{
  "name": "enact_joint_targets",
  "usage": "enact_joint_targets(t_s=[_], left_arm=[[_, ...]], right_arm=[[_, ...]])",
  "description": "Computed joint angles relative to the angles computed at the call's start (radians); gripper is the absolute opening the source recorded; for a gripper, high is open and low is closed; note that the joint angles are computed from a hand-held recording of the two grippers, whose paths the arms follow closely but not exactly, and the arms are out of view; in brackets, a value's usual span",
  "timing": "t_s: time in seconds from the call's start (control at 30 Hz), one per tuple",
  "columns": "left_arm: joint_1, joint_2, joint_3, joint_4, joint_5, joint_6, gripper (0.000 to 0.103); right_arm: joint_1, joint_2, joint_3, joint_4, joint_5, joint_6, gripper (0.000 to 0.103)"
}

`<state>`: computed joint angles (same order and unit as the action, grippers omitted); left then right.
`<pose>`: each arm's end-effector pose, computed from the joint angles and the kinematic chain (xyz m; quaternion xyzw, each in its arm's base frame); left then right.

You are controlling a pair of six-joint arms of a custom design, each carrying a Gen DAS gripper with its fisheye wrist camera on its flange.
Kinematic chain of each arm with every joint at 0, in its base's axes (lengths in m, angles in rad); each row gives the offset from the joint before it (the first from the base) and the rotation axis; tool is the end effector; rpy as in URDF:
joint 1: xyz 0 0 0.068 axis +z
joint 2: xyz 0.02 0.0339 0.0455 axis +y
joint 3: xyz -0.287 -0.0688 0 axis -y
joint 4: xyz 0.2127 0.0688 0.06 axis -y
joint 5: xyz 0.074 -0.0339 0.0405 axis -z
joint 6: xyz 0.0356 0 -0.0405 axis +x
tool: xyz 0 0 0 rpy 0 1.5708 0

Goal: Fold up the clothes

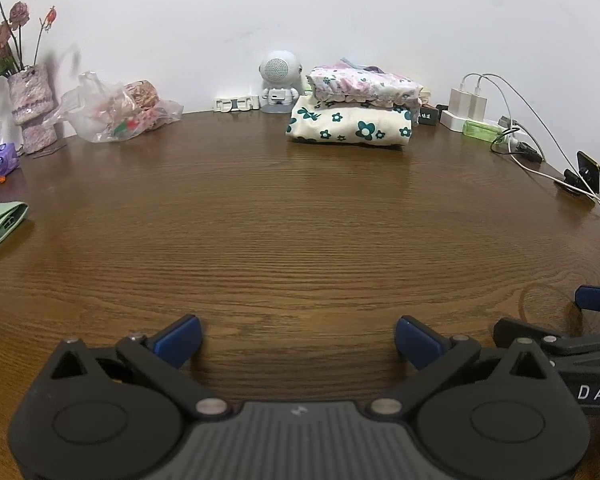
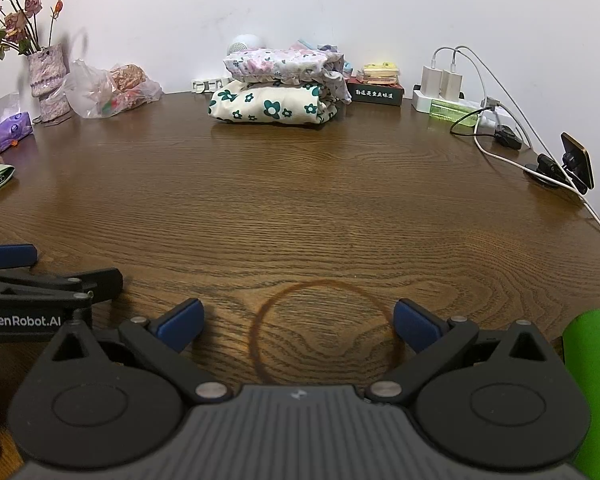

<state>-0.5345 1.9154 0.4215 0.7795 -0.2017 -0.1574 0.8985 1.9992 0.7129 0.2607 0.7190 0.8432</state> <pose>0.2406 -0.1341 0.1048 0.1286 0.8969 -0.0539 0.4197 0.2106 0.2270 0.1011 0.0698 0.9038 -0.0255 0.4215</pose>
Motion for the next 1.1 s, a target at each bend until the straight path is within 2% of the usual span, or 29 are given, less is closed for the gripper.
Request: enact_joint_targets(t_s=[0.33, 0.67, 1.1], left_arm=[[-0.011, -0.016, -0.027, 0.010, -0.011, -0.017, 0.103], [-0.037, -0.025, -0.030, -0.008, -0.063, -0.056, 0.103], [-0.035, -0.025, -0.030, -0.007, -0.059, -0.052, 0.103]], right_arm=[[0.011, -0.004, -0.006, -0.015, 0.014, 0.038, 0.102], [0.007, -0.001, 0.005, -0.032, 0.018, 0.040, 0.102], [0.013, -0.001, 0.009, -0.047, 0.026, 0.056, 0.102]])
